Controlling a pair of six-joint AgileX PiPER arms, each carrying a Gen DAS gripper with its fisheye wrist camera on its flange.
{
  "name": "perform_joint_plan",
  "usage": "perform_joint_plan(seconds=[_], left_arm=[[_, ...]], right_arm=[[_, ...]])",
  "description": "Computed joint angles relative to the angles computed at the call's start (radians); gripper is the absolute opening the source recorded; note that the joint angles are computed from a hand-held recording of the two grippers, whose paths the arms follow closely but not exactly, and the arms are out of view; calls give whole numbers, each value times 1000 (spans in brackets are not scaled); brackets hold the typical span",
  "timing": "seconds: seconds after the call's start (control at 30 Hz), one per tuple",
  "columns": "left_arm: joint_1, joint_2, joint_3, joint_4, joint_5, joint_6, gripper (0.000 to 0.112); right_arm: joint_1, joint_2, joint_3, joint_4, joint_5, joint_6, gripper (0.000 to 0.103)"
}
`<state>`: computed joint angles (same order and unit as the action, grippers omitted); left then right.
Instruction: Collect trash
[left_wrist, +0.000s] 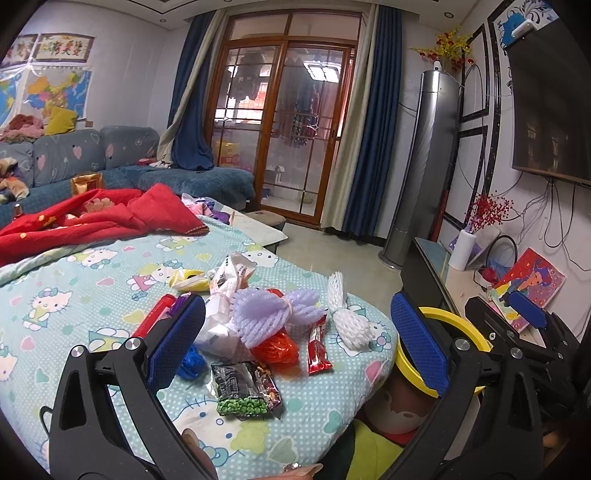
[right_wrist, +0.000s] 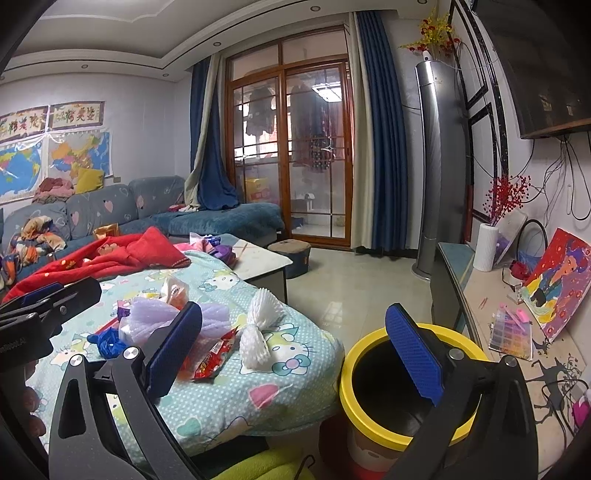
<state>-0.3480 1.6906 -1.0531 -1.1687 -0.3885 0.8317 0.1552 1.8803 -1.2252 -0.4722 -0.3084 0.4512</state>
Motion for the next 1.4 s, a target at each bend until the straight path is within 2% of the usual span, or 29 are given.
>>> perform_joint_plan(seconds=[1.07, 1.2, 1.4], left_arm=[[3, 8, -8, -42, 4, 33, 92], [16, 6, 3, -23, 2, -1, 92], [66, -5, 28, 2, 16, -54, 92]], right_arm=[[25, 21, 7, 43, -6, -47, 97], [19, 25, -4, -62, -12, 44, 97], [22, 41, -32, -318, -45, 251, 97]])
